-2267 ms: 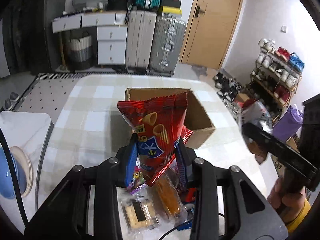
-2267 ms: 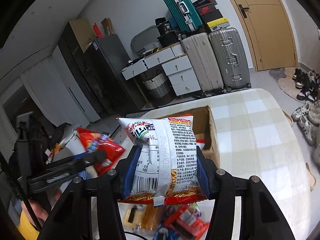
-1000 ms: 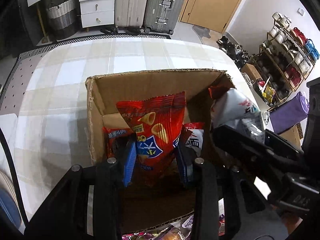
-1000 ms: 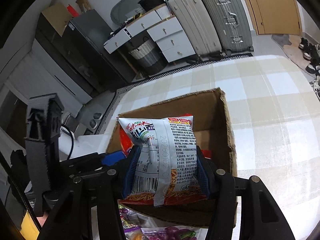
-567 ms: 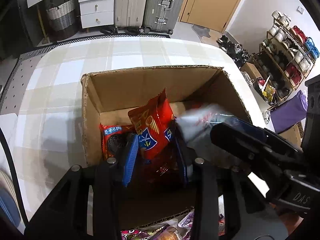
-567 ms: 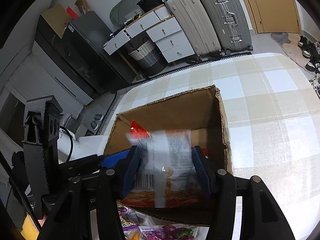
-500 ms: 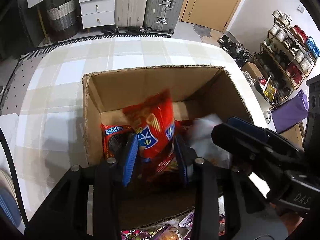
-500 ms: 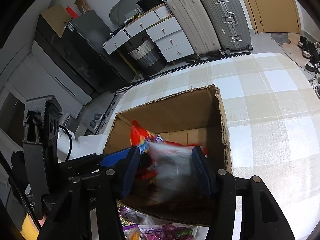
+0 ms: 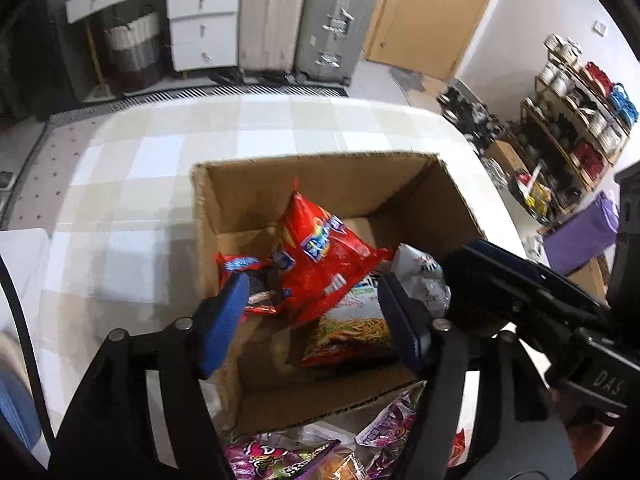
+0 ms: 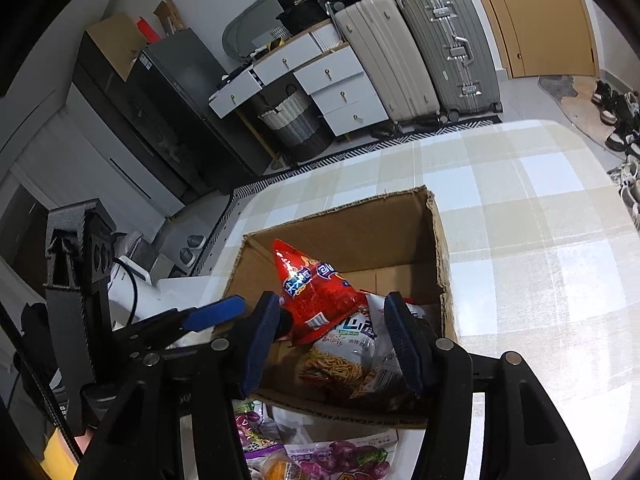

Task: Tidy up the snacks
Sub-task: 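Lower both bags into the box and open both tools, then withdraw both tools from the box back toward the snack pile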

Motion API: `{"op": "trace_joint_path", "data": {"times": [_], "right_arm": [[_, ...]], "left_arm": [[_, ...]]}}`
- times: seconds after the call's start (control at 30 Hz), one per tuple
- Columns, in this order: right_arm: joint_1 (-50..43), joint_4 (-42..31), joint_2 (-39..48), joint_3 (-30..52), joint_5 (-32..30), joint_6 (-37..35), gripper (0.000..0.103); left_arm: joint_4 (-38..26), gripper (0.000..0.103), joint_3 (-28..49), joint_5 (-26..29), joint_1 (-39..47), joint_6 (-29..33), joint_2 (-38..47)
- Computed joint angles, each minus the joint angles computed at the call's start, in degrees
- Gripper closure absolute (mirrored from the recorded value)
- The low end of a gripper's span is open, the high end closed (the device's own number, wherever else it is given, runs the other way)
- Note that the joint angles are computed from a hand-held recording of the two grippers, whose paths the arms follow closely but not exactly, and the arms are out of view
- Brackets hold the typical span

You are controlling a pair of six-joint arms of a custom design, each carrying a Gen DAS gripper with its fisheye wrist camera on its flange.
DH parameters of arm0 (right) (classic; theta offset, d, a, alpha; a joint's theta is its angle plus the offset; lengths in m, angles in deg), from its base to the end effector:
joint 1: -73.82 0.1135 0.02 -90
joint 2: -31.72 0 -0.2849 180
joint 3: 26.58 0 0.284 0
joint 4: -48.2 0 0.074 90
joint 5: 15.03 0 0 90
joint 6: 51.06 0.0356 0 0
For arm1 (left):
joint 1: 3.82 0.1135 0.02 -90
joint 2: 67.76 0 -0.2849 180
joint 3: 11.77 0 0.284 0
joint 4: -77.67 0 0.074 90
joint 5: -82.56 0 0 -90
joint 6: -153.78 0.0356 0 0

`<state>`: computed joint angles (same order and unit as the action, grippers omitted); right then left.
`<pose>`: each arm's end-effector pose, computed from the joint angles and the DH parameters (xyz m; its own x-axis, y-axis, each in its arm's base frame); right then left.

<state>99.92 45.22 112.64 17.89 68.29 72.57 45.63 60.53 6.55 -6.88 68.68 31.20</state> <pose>0.2568 0.1304 0.1566 -0.7616 0.2394 -0.6022 -0.1151 0.8645 0.4893 0.3736 -0.0286 0.1747 -0.8350 0.1276 -0.5353 0.2494 0.9548 -0.1614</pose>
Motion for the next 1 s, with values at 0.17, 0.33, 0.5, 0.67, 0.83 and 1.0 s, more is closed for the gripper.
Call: {"op": "trace_joint_path", "data": {"times": [0.17, 0.33, 0.5, 0.67, 0.83, 1.0], "right_arm": [[1.46, -1.67, -5.23, -2.13, 1.9, 0.64, 0.04], [3.47, -5.59, -11.52, -3.59, 3.57, 0.93, 0.04], [7.85, -12.05, -19.82, -4.36, 9.59, 1.82, 0.03], [15.48, -20.96, -28.68, -3.9, 18.76, 2.84, 0.023], [27.99, -30.25, -37.79, -3.63, 31.27, 7.52, 0.017], [44.42, -40.38, -40.71, -1.45, 46.09, 16.72, 0.011]], "left_arm": [[-0.31, 0.025, -2.22, 0.17, 0.32, -0.28, -4.32], [-0.68, 0.025, -5.65, -0.61, 0.3, 0.28, -10.59], [-3.25, 0.024, -9.34, -1.22, 0.99, 1.02, -19.24], [-9.14, 0.023, -12.0, 0.48, 3.32, 1.69, -29.24], [-16.26, 0.022, -14.39, 2.15, 5.75, 3.18, -41.49], [-25.2, 0.017, -16.07, 5.42, 10.42, 5.86, -55.3]]}}
